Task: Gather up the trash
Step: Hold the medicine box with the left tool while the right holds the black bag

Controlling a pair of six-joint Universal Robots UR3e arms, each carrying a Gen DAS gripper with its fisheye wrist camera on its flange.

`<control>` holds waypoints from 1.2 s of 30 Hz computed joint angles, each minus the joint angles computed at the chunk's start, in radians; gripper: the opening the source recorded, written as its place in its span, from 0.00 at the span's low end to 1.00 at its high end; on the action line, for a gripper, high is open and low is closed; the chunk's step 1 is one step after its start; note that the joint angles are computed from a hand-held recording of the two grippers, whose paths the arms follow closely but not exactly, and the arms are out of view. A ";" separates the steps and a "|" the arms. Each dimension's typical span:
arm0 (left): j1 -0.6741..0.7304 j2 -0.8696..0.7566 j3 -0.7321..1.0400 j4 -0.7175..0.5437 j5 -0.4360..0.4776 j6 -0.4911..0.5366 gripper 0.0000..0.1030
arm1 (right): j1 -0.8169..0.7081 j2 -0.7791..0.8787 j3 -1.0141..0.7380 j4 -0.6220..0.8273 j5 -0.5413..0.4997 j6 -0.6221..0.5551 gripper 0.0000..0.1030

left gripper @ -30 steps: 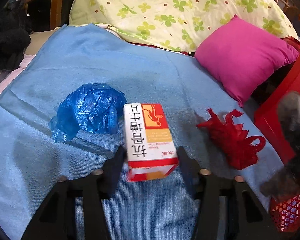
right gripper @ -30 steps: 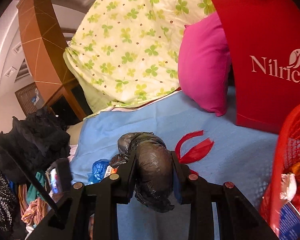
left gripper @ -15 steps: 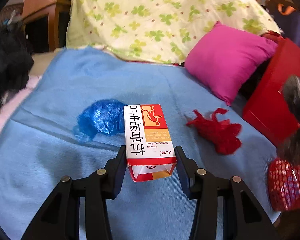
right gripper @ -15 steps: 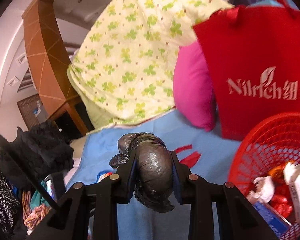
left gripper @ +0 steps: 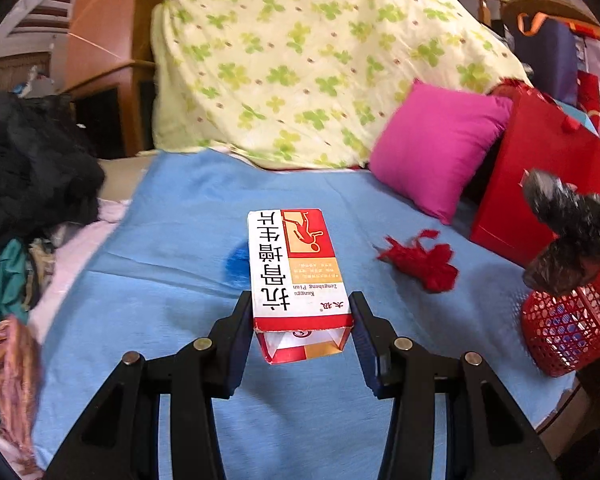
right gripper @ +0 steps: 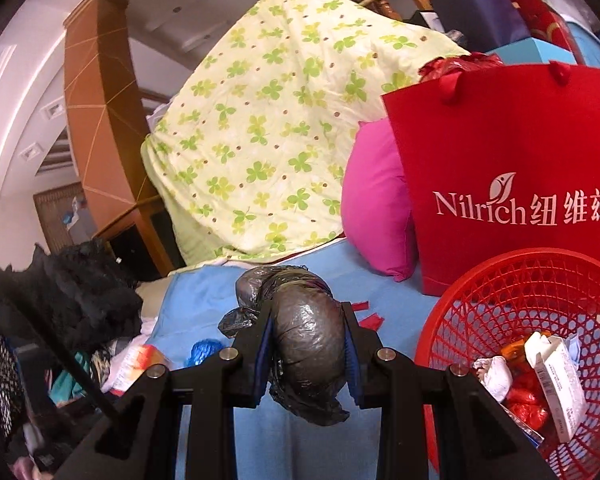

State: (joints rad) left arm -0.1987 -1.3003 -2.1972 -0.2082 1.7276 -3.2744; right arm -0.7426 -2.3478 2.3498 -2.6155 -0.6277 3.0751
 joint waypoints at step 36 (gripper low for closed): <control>-0.321 -0.186 0.075 -0.024 0.328 -0.093 0.48 | 0.280 0.132 -0.042 0.071 -0.171 -0.138 0.31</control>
State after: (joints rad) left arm -0.5198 -1.4859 -2.1219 -0.2322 2.0559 -3.3679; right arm -0.4621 -2.2156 2.3073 -2.5444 -0.7986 2.9369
